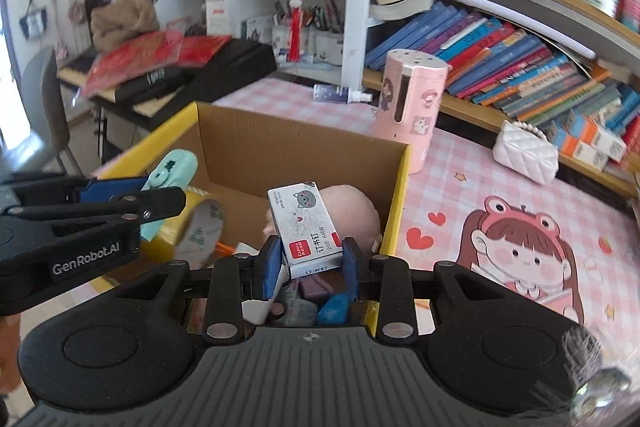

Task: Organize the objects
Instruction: 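Carry the mint-green item and white box over the yellow box with both tools, then lower both items into the yellow box and open both tools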

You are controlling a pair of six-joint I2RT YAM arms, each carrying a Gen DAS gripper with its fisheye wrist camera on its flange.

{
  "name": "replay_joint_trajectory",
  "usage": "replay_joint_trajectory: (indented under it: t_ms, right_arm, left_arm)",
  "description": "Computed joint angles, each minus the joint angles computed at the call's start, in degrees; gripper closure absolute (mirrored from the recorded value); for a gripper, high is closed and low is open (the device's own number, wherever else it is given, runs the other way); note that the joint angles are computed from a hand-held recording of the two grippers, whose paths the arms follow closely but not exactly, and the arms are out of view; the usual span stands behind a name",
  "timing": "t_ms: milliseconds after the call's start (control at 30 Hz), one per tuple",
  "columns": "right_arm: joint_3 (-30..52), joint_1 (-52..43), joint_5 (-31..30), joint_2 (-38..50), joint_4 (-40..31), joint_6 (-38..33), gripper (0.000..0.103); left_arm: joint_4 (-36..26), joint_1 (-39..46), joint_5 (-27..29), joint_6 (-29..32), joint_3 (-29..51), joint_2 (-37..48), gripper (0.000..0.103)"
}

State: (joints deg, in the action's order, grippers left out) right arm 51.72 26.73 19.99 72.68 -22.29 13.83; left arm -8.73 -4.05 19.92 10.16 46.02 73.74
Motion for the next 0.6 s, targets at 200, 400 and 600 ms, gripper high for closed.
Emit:
replay_joint_trajectory:
  t_ms: [200,400,600]
  right_arm:
    - [0.96,-2.81,-3.11,4.94,1.47,-5.3,0.073]
    - [2.18,-3.29,-4.36,8.24,2.45,-9.59,0.073]
    - [4.09,-3.36,-3.79,11.09,2.4,-12.41,0.072]
  left_arm:
    - [0.65,-2.02,-3.3,1.83,0.86,3.63,0.08]
    - [2.56,-3.6,-6.13,3.79,1.32,5.89,0.08]
    - [3.84,-4.83,-7.01,5.69,1.16,6.48,0.08]
